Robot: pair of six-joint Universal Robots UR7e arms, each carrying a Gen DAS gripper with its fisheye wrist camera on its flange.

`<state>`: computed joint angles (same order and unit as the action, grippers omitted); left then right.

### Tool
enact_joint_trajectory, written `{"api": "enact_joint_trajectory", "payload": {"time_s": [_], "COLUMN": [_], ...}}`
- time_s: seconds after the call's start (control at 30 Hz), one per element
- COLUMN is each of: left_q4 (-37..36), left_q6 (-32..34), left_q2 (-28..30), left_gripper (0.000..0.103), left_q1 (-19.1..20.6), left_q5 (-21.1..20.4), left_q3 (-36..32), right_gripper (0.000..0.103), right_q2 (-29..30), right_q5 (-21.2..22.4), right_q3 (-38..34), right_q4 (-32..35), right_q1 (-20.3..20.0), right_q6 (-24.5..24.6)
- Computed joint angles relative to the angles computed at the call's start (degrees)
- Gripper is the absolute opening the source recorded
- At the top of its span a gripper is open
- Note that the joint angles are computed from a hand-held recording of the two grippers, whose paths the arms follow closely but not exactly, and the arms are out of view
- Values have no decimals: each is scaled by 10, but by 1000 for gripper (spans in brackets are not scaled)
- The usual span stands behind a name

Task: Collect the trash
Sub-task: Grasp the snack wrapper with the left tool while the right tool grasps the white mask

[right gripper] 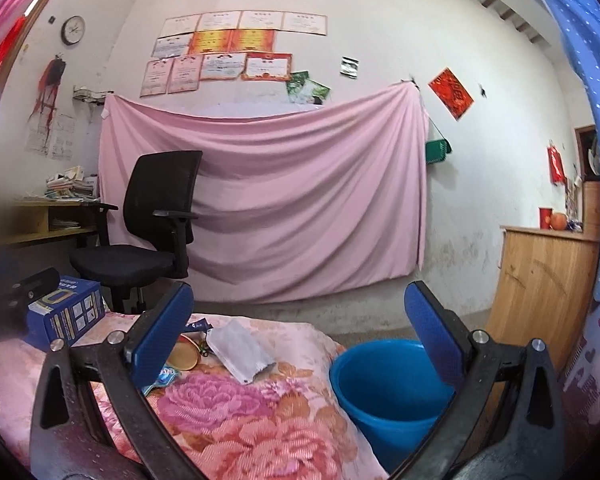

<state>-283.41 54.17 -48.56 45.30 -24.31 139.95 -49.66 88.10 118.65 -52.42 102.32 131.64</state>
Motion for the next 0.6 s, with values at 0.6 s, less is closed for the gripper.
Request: {"api": "enact_joint_trajectory", "payload": {"time_s": [0.6], "left_q4": [689], "left_q6": [-403], "left_q2": [-136], "left_gripper": [99], "left_q1": [198], "left_q5": [-165], "left_q3": [-45], "right_gripper": [103], "right_q2": [164], "right_q5": [100], "right_q3": [-322], "right_q4": [392], "right_q1": [6], "right_q6": [-23]}}
